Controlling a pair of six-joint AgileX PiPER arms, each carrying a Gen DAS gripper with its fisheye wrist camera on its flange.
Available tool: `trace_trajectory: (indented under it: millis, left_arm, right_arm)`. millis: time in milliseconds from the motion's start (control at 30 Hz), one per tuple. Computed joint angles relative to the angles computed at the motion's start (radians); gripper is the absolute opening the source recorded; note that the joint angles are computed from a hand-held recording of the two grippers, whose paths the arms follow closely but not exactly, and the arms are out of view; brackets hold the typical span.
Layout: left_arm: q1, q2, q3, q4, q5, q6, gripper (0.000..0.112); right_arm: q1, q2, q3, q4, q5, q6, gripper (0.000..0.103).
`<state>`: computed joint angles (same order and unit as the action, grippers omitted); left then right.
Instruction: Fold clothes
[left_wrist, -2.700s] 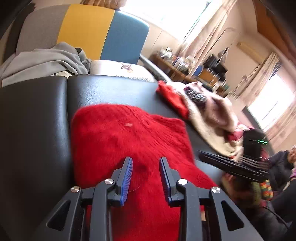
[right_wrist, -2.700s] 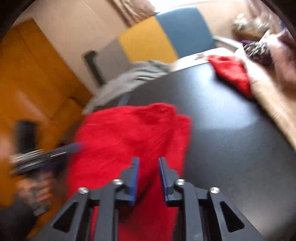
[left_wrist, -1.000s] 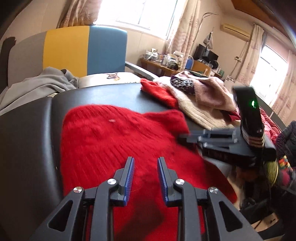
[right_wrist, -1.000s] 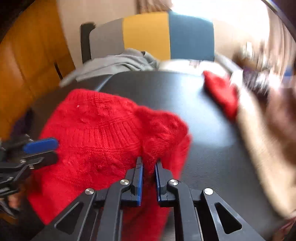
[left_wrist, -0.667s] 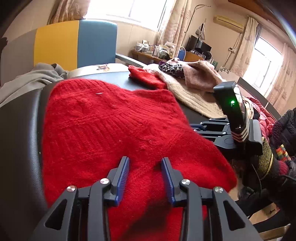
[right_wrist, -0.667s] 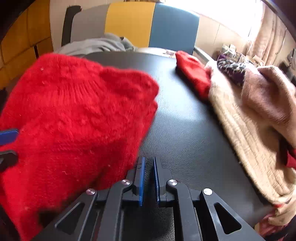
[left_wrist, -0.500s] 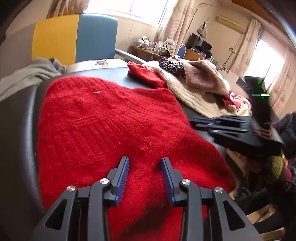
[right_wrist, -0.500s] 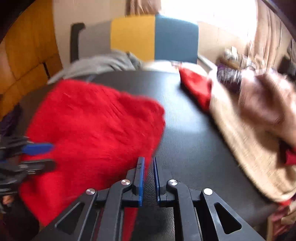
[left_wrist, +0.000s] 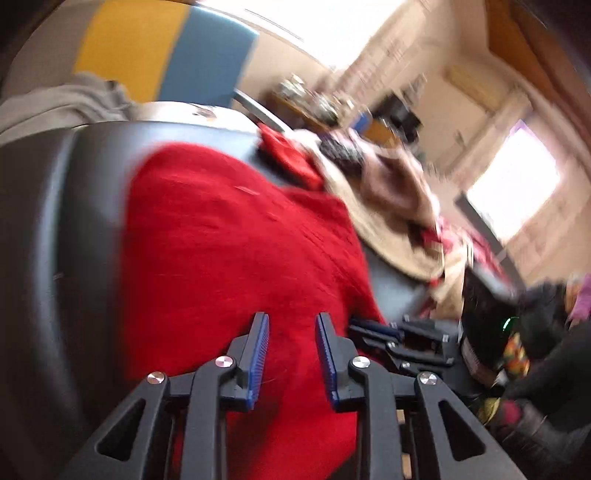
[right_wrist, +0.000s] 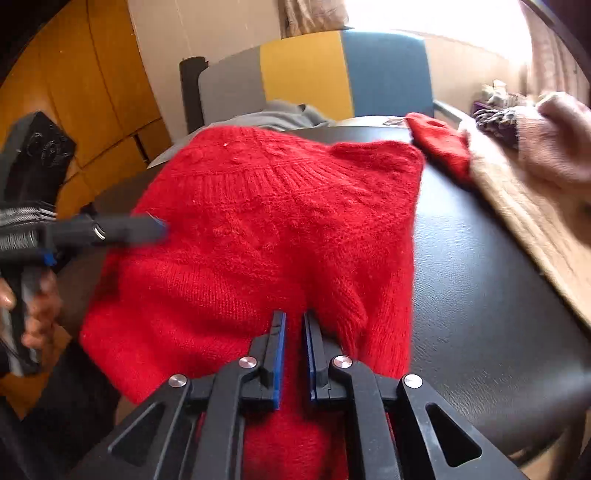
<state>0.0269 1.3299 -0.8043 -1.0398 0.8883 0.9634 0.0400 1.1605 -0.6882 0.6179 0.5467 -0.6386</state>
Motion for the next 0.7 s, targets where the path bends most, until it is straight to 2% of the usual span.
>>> trace_trajectory:
  millis: [133, 200, 300, 433, 567, 633, 700]
  left_arm:
    - [0.127, -0.054, -0.014, 0.019, 0.015, 0.020, 0.026]
    - [0.129, -0.040, -0.055, 0.035, 0.006, 0.018, 0.026]
    - [0.058, 0.016, -0.152, 0.079, -0.030, 0.004, 0.026]
    - [-0.077, 0.169, -0.321, 0.174, -0.085, -0.096, 0.026]
    - [-0.226, 0.395, -0.474, 0.464, -0.143, -0.376, 0.026]
    - [-0.294, 0.408, -0.479, 0.576, -0.217, -0.466, 0.026]
    - [-0.316, 0.416, -0.499, 0.630, -0.217, -0.530, 0.026]
  right_arm:
    - [0.018, 0.007, -0.004, 0.019, -0.016, 0.013, 0.008]
    - [0.033, 0.013, -0.013, 0.004, -0.021, 0.042, 0.008]
    - [0.001, 0.008, -0.008, 0.039, -0.006, -0.004, 0.008]
    - [-0.026, 0.011, 0.023, 0.107, -0.021, -0.088, 0.008]
    - [-0.038, 0.022, 0.023, 0.136, -0.019, -0.126, 0.008]
    - [-0.037, 0.024, 0.025, 0.141, -0.023, -0.134, 0.008]
    - [-0.038, 0.023, 0.025, 0.142, -0.023, -0.134, 0.008]
